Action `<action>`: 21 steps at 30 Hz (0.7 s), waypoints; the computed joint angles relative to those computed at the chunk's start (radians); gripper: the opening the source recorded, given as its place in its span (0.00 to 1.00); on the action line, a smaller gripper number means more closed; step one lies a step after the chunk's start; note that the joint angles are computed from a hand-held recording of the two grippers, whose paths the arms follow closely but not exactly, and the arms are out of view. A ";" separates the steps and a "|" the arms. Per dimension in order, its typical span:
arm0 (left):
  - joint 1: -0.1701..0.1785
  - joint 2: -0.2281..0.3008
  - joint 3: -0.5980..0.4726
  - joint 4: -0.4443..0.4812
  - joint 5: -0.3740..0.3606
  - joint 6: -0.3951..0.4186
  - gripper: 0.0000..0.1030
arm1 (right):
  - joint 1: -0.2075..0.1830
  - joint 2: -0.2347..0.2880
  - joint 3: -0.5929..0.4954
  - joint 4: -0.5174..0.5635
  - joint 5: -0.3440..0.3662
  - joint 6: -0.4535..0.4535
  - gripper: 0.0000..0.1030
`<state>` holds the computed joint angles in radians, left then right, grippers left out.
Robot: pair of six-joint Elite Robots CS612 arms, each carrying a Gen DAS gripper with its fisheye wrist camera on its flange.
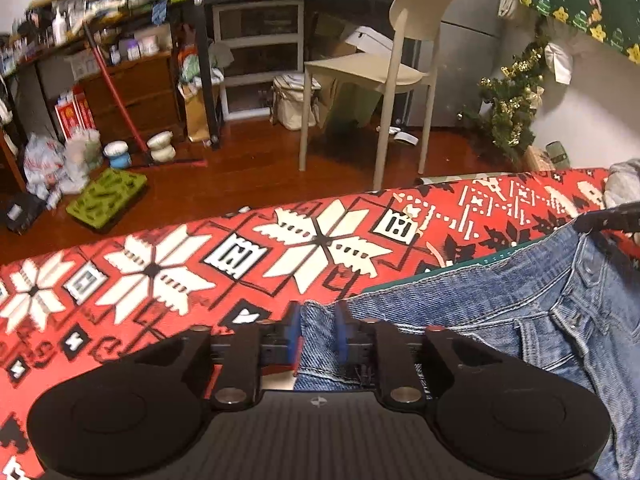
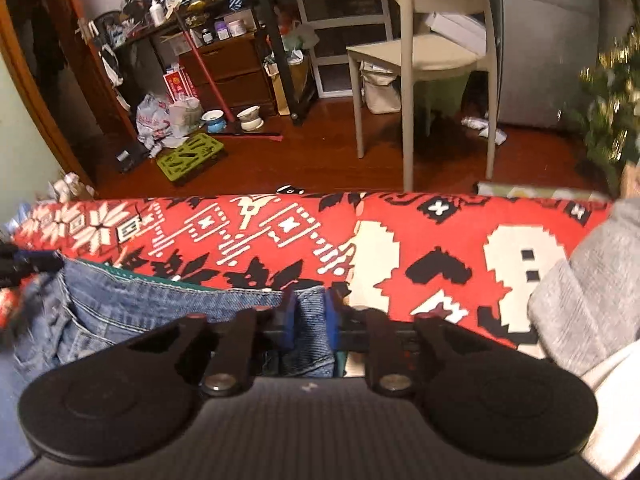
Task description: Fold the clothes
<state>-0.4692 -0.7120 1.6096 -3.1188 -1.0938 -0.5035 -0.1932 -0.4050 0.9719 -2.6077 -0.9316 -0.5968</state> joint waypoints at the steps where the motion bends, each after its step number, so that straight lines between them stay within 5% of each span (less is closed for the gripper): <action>1: -0.006 0.000 0.002 -0.003 0.022 0.017 0.07 | 0.003 -0.005 0.018 -0.041 -0.013 -0.003 0.08; 8: -0.007 0.000 0.005 0.006 0.030 0.032 0.07 | 0.006 -0.003 0.034 -0.099 -0.024 -0.017 0.09; 12: -0.006 -0.005 0.009 -0.009 0.041 0.006 0.21 | -0.001 -0.006 0.037 -0.141 0.004 0.011 0.30; 15: -0.006 -0.009 0.010 -0.023 0.063 -0.031 0.25 | -0.005 -0.019 0.056 -0.195 0.040 -0.005 0.30; 17: -0.003 -0.011 -0.003 -0.027 0.036 -0.047 0.19 | -0.002 -0.037 0.078 -0.208 0.063 -0.055 0.28; 19: -0.001 -0.007 -0.019 -0.065 -0.036 -0.023 0.09 | 0.006 -0.062 0.100 -0.132 0.104 -0.142 0.07; 21: 0.005 0.001 -0.043 -0.079 -0.148 -0.021 0.09 | 0.019 -0.086 0.126 -0.058 0.123 -0.221 0.06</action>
<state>-0.4640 -0.7107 1.5670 -3.1975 -1.2422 -0.5247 -0.1743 -0.4911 1.0974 -2.6656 -0.8091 -0.8178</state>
